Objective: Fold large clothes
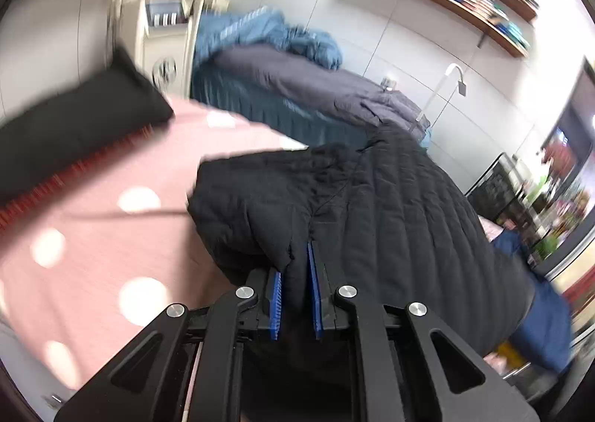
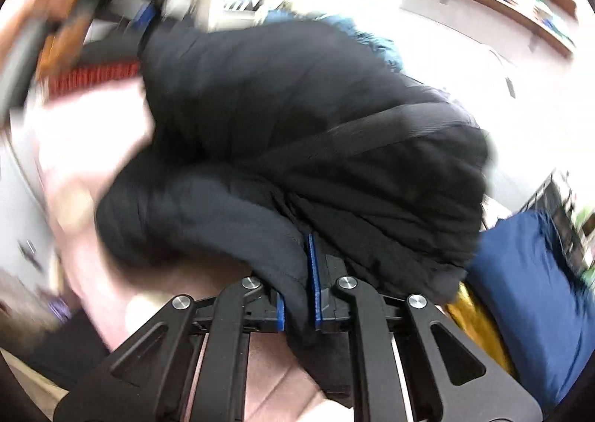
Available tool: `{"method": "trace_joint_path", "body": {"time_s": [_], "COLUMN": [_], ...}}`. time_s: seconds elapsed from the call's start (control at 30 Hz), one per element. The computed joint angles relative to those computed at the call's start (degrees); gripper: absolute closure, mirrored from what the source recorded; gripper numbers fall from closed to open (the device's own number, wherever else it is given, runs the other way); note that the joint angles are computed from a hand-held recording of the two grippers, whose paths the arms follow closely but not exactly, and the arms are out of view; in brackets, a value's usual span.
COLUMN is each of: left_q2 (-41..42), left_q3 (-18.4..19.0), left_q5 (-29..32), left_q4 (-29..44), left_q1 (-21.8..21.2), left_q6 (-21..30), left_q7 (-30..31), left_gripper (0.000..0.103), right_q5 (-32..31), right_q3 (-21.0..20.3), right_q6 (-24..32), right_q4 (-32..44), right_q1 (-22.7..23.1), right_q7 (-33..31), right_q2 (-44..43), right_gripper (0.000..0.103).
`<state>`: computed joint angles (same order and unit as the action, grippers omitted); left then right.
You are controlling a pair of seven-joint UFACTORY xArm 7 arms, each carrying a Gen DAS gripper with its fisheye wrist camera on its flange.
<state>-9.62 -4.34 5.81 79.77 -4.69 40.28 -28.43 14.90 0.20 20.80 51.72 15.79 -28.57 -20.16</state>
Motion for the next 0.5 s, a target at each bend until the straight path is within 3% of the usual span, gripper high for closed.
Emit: {"method": "trace_joint_path", "body": {"time_s": [0.03, 0.1, 0.23, 0.33, 0.5], "left_q2": [-1.66, -5.47, -13.50, -18.42, -24.19], "left_q3": [1.03, -0.70, -3.16, -5.40, -8.86], "left_q5": [1.96, 1.32, 5.65, 9.04, 12.42], "left_q4": [-1.00, -2.67, -3.12, -0.88, 3.82], "left_q1": [-1.69, -0.26, 1.80, 4.33, 9.12], "left_q6": [-0.23, -1.12, -1.91, -2.80, -4.45], "left_q7": [-0.79, 0.43, -0.89, -1.87, -2.96], "left_gripper": [0.093, 0.093, 0.096, 0.097, 0.097], "right_q5": [3.13, 6.94, 15.00, 20.81, 28.44], "right_q3": [-2.51, -5.34, -11.24, -15.24, -17.92], "right_q6": [1.31, 2.67, 3.62, 9.90, 12.78], "right_q4": [1.25, 3.27, 6.42, 11.42, 16.72], "right_q1": [1.30, 2.28, 6.29, 8.72, 12.23], "right_q7": [-1.59, -3.59, -12.00, -15.12, -17.14], "right_q2": [-1.36, -3.63, -7.82, -11.29, -17.90], "right_gripper": [0.095, 0.096, 0.096, 0.097, 0.098]}}
